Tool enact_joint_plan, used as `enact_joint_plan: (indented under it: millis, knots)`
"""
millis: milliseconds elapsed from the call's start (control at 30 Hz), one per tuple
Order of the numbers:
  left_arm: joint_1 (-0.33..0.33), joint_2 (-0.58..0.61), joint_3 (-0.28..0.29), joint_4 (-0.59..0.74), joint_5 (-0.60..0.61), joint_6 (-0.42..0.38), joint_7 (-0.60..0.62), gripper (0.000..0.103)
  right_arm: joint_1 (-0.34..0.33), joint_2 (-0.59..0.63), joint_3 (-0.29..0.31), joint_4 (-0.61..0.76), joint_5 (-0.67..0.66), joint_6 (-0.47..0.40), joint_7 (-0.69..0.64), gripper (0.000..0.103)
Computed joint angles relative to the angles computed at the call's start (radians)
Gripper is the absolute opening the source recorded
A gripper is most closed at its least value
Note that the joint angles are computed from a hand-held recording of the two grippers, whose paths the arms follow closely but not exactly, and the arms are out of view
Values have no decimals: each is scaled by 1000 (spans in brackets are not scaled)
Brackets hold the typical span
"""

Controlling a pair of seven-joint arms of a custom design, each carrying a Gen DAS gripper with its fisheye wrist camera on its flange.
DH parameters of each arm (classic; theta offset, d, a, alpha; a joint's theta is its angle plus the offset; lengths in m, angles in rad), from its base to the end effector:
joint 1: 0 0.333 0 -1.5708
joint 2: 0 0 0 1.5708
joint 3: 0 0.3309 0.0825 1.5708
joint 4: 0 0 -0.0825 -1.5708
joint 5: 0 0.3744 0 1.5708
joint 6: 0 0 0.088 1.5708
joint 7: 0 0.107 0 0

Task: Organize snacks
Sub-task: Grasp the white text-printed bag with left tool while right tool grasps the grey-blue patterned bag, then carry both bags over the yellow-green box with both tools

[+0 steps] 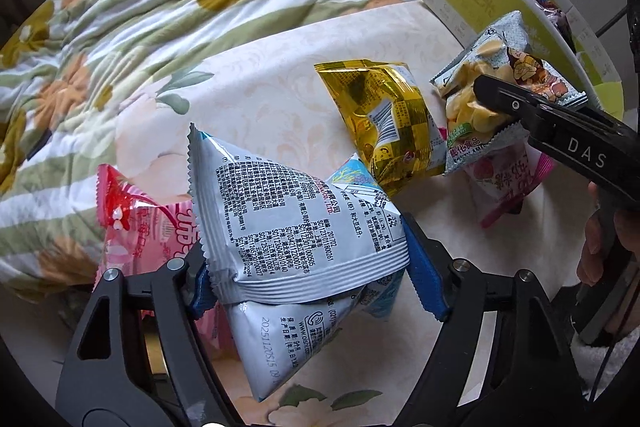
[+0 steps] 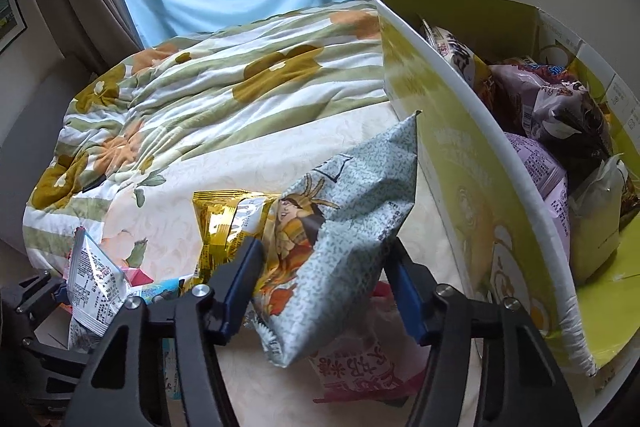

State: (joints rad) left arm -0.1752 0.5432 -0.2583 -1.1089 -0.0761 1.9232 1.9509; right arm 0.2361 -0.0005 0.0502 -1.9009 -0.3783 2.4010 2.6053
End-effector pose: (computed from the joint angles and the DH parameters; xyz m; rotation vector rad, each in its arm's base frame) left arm 0.6841 -0.2610 0.5557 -1.2244 2.7858 -0.5342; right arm 0.5687 0.1646 0.5697 -1.3121 2.2962 -0.5150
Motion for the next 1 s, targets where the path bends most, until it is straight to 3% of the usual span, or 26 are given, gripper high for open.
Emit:
enact_joint_plan:
  millis: [100, 533, 833, 1000]
  knots:
    - [7, -35, -1, -45, -7, 23, -1, 75, 1, -13, 2, -8, -5, 6, -2, 50]
    - [50, -185, -10, -174, -107, 109, 9, 75, -15, -125, 51, -31, -83, -2, 49, 49]
    - [42, -176, -30, -43, -204, 97, 14, 75, -52, -243, 96, -18, -78, -85, 26, 49]
    - [-15, -140, -33, 53, -166, 104, -45, 75, -96, -330, 88, -71, -50, -44, -44, 49]
